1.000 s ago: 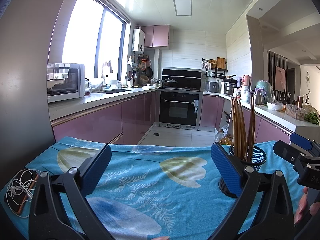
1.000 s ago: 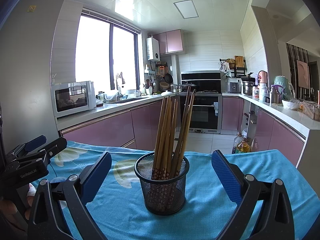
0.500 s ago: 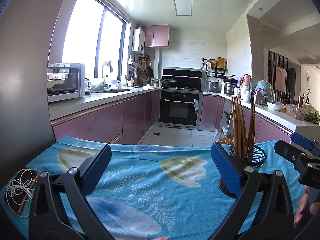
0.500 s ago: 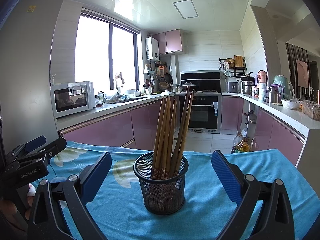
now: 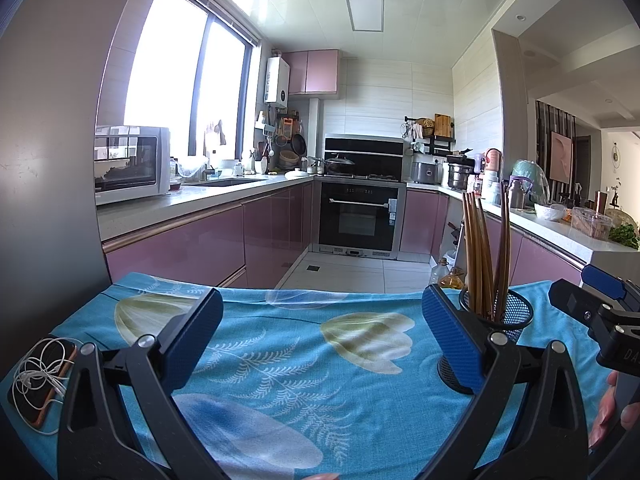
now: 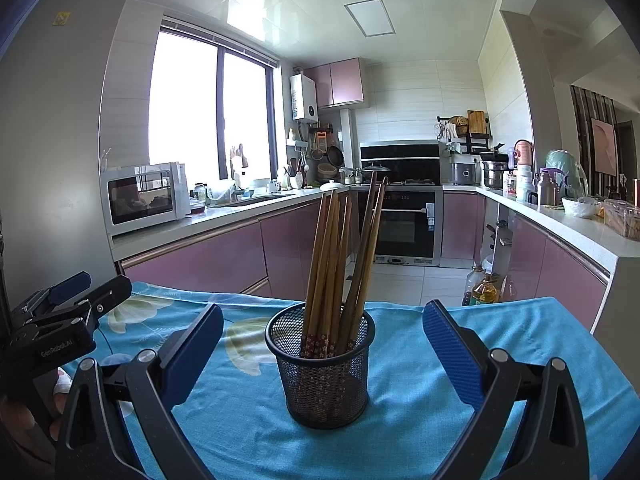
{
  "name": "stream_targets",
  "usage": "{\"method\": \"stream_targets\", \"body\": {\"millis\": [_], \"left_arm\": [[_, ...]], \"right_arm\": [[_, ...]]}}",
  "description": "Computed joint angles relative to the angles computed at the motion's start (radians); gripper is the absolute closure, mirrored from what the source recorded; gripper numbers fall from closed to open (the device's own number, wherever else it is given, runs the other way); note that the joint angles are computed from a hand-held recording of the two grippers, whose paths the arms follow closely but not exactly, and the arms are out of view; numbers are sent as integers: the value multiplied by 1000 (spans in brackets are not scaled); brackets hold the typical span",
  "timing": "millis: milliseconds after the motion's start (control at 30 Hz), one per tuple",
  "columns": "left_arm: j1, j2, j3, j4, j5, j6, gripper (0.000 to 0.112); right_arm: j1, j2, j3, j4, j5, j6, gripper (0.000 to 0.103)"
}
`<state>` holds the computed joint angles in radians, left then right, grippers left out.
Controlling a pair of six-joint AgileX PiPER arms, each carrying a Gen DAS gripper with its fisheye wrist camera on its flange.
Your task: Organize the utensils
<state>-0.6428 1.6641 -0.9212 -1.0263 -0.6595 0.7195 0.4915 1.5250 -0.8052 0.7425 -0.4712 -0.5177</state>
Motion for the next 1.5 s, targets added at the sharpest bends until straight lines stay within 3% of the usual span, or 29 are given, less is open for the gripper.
{"method": "stream_targets", "body": {"millis": [1500], "left_arm": [[5, 15, 5, 34, -12, -16, 15]], "right_arm": [[-1, 7, 9, -13, -6, 22, 7]]}}
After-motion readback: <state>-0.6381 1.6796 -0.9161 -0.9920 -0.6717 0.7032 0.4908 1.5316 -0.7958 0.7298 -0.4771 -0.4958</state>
